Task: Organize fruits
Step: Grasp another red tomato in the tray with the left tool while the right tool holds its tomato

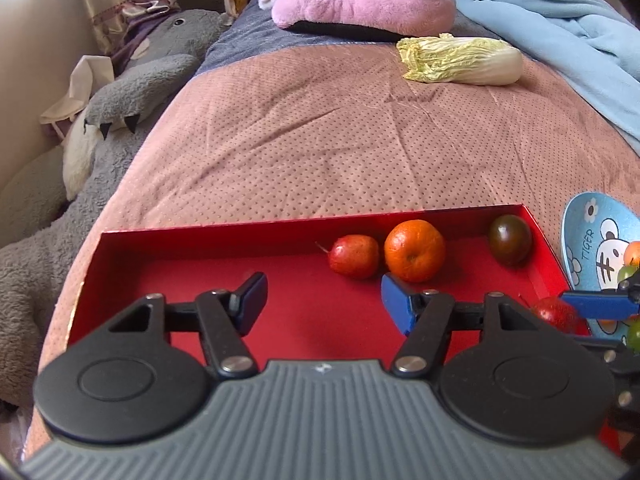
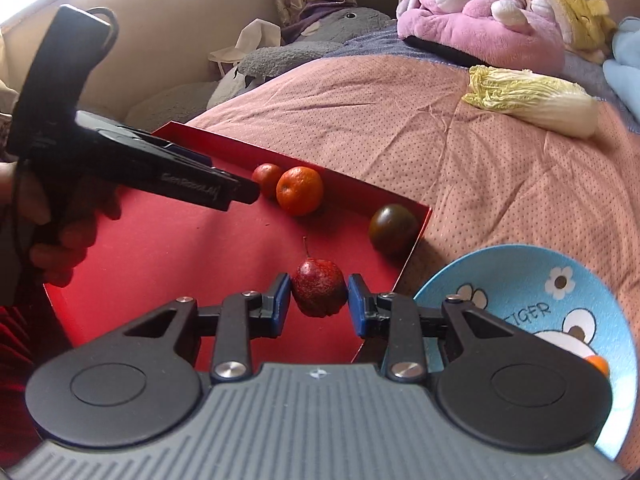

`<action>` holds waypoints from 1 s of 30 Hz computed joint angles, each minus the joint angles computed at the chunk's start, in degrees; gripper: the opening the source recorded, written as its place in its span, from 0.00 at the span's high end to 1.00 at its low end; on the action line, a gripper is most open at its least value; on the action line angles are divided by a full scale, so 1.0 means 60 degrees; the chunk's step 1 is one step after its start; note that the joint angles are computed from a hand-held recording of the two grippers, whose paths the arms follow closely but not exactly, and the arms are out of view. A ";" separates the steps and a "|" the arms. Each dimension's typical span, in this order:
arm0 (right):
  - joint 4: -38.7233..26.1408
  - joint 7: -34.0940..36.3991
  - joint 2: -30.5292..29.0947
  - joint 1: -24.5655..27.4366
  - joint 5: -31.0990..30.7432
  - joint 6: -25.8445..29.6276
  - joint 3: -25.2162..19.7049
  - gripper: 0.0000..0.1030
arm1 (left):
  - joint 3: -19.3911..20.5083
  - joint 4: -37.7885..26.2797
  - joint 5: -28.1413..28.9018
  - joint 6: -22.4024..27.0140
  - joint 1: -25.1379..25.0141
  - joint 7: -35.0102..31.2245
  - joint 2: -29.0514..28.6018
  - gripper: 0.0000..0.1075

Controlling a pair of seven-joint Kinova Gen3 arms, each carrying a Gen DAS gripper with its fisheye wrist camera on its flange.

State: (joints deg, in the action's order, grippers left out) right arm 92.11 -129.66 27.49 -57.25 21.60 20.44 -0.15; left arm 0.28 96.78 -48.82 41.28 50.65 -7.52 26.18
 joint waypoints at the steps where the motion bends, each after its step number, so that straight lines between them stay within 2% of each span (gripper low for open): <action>1: 0.0038 -0.0018 -0.0018 -0.0029 0.0010 -0.0023 0.0017 0.65 | 0.0032 -0.0113 -0.0018 0.0101 0.0004 -0.0144 0.0099 0.39; 5: 0.0101 0.0016 -0.0025 0.0056 -0.0117 -0.0091 -0.0076 0.65 | 0.0133 -0.0699 0.0274 0.0710 -0.0054 -0.0871 0.0579 0.40; 13: 0.0123 0.0247 -0.0006 0.0170 -0.0370 -0.0073 -0.0227 0.65 | -0.0148 -0.0909 0.0406 0.0566 0.0044 -0.1171 0.0803 0.43; 25: 0.0037 0.0096 0.0052 -0.0060 -0.0401 0.0174 -0.0198 0.65 | -0.0455 -0.1022 0.0604 0.0107 -0.0037 -0.0988 0.0949 0.39; 28: -0.0004 0.0064 0.0072 -0.0066 -0.0401 0.0234 -0.0251 0.65 | -0.0524 -0.0973 0.0564 0.0035 0.0025 -0.0959 0.0932 0.41; 30: -0.0012 0.0012 0.0074 -0.0118 -0.0371 0.0227 -0.0245 0.65 | -0.0547 -0.0897 0.0512 -0.0051 0.0058 -0.0941 0.0886 0.50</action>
State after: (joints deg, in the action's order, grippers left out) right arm 92.03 -129.59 27.94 -57.95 19.37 21.80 -1.62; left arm -3.01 91.40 -45.75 40.98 51.00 -13.17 31.50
